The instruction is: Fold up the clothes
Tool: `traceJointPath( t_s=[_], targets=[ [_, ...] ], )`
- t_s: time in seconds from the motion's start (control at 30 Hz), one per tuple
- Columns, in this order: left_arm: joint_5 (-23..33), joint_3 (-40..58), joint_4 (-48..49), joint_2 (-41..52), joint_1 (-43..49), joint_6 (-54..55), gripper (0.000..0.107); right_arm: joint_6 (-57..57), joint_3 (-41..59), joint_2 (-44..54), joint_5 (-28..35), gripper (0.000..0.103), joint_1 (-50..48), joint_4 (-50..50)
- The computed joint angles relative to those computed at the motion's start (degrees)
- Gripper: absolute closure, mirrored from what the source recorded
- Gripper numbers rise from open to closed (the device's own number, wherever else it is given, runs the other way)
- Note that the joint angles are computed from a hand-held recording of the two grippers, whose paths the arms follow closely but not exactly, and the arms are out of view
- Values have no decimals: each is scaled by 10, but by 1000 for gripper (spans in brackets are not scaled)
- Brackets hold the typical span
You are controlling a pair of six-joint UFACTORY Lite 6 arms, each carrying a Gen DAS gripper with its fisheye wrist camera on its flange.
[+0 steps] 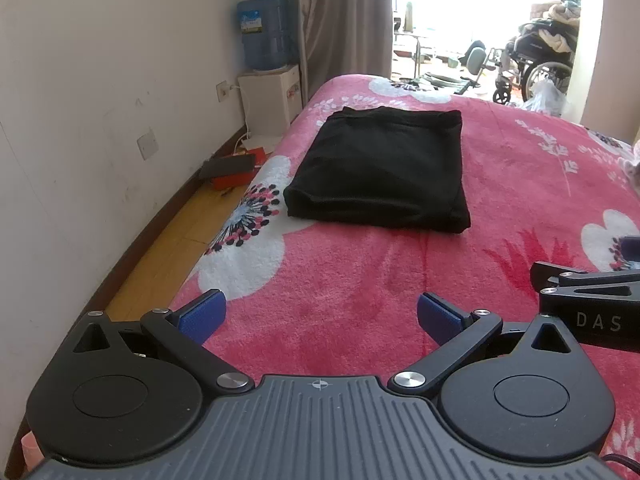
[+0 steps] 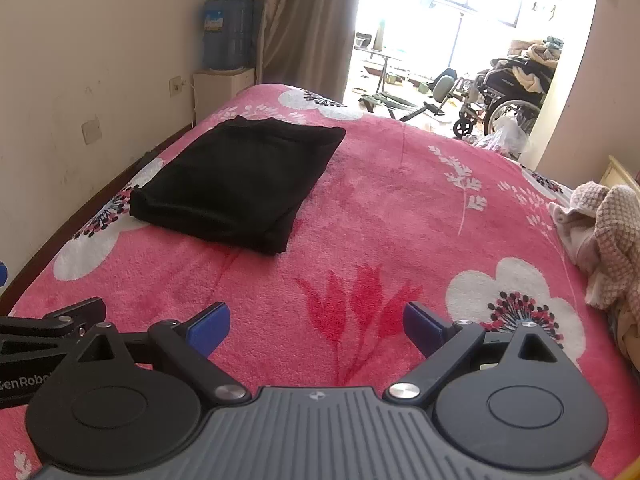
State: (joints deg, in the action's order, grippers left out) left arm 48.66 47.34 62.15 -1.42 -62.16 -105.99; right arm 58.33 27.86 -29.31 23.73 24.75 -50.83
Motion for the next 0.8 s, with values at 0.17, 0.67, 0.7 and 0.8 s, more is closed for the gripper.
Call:
traceJointPath(
  t_s=[0.17, 0.67, 0.7, 0.8],
  targets=[
    [-1, 3, -1, 3, 3, 0, 4, 12, -3, -2, 5, 7, 6, -8],
    [-3, 0, -3, 0, 4, 1, 4, 10, -3, -11, 16, 7, 10, -5],
    [-3, 0, -3, 0, 4, 1, 4, 9, -3, -12, 17, 7, 10, -4],
    [-3, -2, -3, -2, 3, 0, 4, 9, -4, -14, 20, 7, 10, -4]
  ],
)
